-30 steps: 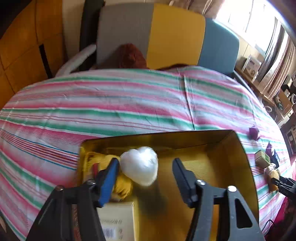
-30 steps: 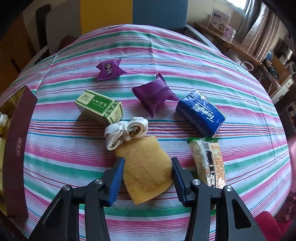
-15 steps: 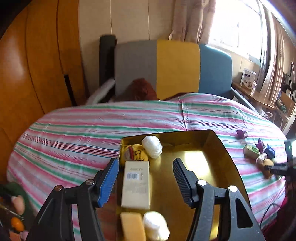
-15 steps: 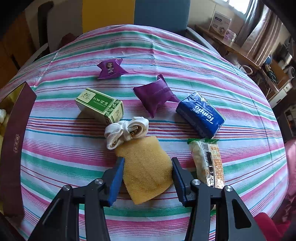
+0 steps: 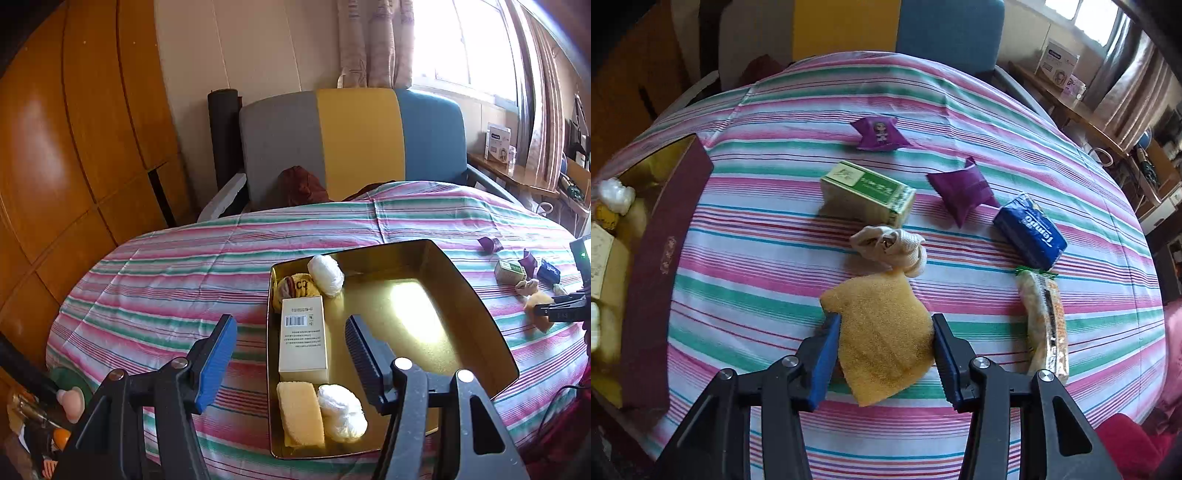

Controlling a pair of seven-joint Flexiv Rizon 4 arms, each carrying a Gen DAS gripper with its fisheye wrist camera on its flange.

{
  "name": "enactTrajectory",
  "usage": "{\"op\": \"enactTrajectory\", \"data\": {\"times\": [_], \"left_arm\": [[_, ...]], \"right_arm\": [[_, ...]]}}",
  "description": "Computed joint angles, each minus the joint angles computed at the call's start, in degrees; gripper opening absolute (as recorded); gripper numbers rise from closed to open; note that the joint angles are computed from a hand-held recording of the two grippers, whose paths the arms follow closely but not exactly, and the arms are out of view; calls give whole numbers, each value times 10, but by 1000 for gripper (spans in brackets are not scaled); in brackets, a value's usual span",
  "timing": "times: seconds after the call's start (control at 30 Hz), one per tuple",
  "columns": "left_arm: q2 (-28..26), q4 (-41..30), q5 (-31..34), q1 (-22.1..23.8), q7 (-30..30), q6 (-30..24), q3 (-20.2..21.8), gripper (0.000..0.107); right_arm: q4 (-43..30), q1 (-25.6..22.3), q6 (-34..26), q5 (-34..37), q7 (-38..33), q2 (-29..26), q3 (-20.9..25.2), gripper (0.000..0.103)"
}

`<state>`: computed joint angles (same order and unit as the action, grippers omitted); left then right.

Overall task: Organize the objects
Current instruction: 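Carry the tan sponge cloth into the tray and open the right gripper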

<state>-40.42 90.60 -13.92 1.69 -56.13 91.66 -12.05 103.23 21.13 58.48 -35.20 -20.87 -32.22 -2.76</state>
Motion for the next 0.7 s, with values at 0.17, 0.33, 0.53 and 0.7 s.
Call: {"op": "enactTrajectory", "data": {"times": [0.17, 0.33, 0.53, 0.7], "left_arm": [[-3, 1, -1, 7, 1, -4, -2, 62], [-4, 4, -4, 11, 1, -7, -3, 62], [-6, 3, -6, 14, 1, -10, -2, 62], [-13, -4, -12, 15, 0, -26, 2, 62]], "right_arm": [[-11, 15, 18, -9, 11, 0, 0, 49], [-34, 28, 23, -20, 10, -5, -2, 49], [-81, 43, 38, -28, -5, -19, -2, 49], [-151, 47, 59, 2, -46, -56, 17, 49]]}}
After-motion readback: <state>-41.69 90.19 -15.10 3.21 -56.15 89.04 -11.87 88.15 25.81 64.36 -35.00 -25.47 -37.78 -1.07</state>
